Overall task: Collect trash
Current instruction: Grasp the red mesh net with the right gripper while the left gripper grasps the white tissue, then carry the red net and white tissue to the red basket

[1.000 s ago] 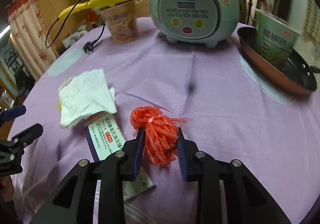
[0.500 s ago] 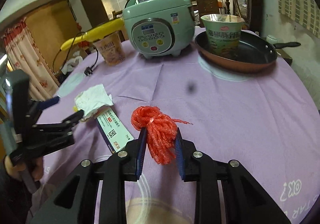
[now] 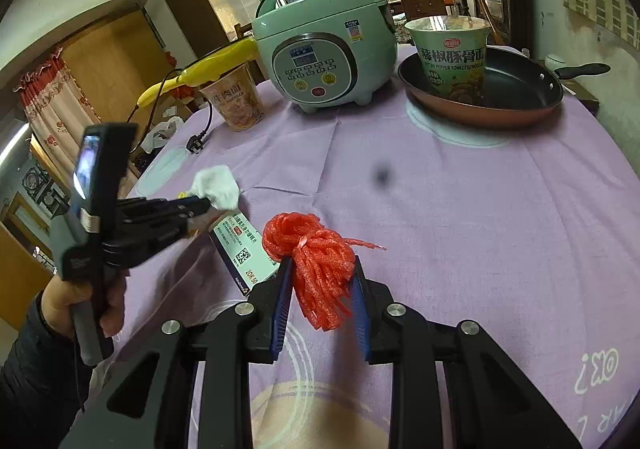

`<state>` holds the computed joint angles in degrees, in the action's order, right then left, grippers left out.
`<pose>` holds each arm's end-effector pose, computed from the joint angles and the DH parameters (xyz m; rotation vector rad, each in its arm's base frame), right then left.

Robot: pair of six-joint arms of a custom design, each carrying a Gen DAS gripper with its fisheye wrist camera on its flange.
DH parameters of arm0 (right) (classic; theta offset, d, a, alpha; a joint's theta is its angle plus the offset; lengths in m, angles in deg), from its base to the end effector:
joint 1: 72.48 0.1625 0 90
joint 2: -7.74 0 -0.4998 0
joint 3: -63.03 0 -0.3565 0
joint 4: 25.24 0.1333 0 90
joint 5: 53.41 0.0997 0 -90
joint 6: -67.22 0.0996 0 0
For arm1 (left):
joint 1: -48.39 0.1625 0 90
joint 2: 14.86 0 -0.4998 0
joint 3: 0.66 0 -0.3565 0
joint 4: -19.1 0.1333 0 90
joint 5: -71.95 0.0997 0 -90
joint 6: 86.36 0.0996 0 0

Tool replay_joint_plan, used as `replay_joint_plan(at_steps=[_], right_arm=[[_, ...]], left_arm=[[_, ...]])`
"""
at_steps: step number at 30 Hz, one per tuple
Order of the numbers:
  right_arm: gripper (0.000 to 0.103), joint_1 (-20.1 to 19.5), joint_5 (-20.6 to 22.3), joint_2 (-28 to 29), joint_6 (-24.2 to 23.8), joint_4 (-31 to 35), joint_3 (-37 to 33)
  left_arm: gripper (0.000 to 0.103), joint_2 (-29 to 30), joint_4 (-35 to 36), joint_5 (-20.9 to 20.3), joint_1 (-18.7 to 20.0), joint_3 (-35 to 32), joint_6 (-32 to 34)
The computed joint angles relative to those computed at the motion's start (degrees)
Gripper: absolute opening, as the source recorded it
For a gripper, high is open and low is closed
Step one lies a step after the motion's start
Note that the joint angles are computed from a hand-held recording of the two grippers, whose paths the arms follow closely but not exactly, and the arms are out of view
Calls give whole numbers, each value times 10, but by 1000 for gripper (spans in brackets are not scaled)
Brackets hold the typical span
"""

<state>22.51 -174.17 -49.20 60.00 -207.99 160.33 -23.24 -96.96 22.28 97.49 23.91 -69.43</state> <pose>0.1406 -0.6632 0.3773 -0.0666 -2.3808 1.1482 -0.4713 -0.8461 0.0782 1.1207 2.1902 -0.3952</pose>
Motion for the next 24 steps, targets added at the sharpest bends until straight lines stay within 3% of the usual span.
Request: replay_joint_plan(at_steps=[4, 7, 12, 18, 24], right_arm=[[29, 1, 9, -3, 3, 2, 3], [29, 6, 10, -2, -3, 1, 5], [28, 23, 0, 3, -15, 1, 3], [28, 60, -46, 14, -34, 25, 0], [28, 84, -69, 4, -18, 23, 50]], left_arm=[[13, -42, -23, -33, -3, 46, -23], [13, -90, -61, -38, -9, 123, -27], [13, -165, -109, -11, -17, 261, -46], [13, -222, -156, 16, -26, 366, -69], [14, -278, -212, 23, -39, 480, -97]])
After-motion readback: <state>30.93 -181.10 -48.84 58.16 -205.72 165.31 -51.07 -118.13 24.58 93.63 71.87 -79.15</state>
